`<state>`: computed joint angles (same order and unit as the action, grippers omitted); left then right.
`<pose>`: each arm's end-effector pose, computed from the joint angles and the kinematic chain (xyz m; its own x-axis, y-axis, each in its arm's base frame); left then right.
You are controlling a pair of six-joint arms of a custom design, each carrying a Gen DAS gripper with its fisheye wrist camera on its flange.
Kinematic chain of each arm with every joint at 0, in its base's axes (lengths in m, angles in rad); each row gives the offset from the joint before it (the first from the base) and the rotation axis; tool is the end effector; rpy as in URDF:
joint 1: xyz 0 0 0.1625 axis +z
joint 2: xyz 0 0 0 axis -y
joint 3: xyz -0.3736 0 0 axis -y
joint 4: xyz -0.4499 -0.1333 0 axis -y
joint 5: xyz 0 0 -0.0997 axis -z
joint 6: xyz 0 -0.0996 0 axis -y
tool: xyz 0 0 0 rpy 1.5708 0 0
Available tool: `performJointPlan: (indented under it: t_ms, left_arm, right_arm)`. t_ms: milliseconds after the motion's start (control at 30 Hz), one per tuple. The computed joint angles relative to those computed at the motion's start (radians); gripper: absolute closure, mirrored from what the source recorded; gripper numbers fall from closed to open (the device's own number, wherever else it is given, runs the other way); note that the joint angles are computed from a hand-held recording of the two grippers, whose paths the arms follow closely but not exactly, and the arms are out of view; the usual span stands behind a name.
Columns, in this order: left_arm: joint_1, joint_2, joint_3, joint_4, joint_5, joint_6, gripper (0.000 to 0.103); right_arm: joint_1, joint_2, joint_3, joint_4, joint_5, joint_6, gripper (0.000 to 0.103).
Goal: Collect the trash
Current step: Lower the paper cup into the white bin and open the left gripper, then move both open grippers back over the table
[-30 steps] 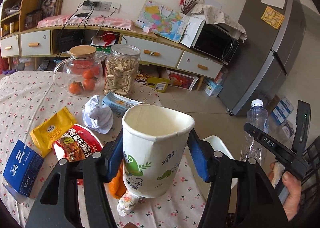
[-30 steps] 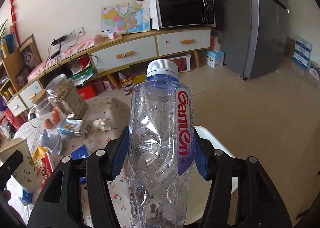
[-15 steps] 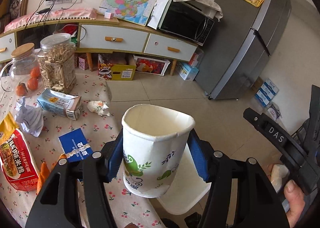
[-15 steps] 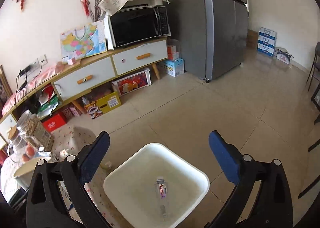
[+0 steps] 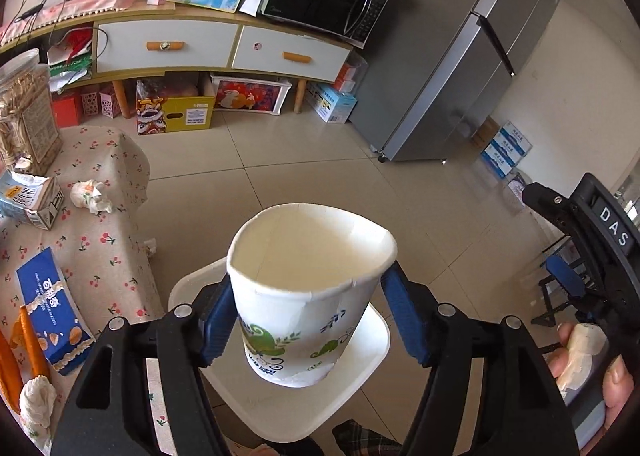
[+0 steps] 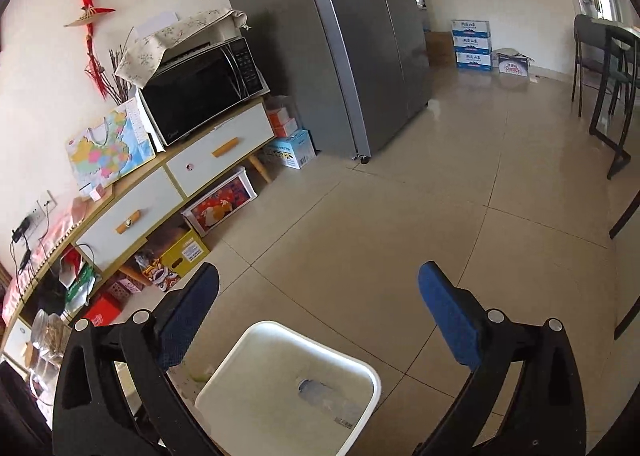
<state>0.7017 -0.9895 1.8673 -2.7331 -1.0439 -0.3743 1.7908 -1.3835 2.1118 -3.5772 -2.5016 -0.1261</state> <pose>-0.3494 -0.5354 0.0740 -0.8877 0.3031 -0.3466 0.4389 0.7847 -0.4377 0.1593 -0.4676 0.3084 -0.7365 0.5788 0.3500 -0.1568 0.3572 -0.9208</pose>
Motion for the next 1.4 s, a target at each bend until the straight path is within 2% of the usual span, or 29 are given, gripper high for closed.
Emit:
performJointPlan:
  t_ms: [67, 200, 433, 633, 767, 867, 1000, 1400]
  left_arm:
    - [-0.001, 0.011, -0.010, 0.019, 0.003, -0.017, 0.022]
    - [-0.015, 0.006, -0.001, 0.027, 0.045, -0.025, 0.017]
    - [-0.046, -0.047, 0.042, 0.051, 0.199, -0.039, 0.012]
    - [-0.062, -0.116, 0.092, 0.095, 0.345, -0.090, 0.012]
    - [-0.071, -0.169, 0.134, 0.108, 0.443, -0.148, 0.012]
    - [-0.071, -0.217, 0.162, 0.137, 0.493, -0.191, 0.012]
    - [-0.069, -0.288, 0.198, 0.200, 0.540, -0.244, 0.012]
    - [-0.060, -0.535, 0.316, 0.535, 0.638, -0.494, 0.011]
  right_arm:
    - [-0.001, -0.002, 0.002, -0.010, 0.000, -0.005, 0.007]
    - [-0.001, -0.005, 0.005, -0.015, 0.000, -0.019, 0.007]
    - [0.032, 0.057, -0.030, -0.053, -0.044, -0.099, 0.007]
    - [0.068, 0.116, -0.052, -0.080, -0.059, -0.187, 0.007]
    - [0.102, 0.183, -0.083, -0.151, -0.069, -0.294, 0.007]
    - [0.126, 0.232, -0.106, -0.195, -0.067, -0.369, 0.007]
    - [0.155, 0.285, -0.126, -0.211, -0.061, -0.426, 0.007]
    - [0.252, 0.397, -0.145, -0.096, -0.021, -0.385, 0.007]
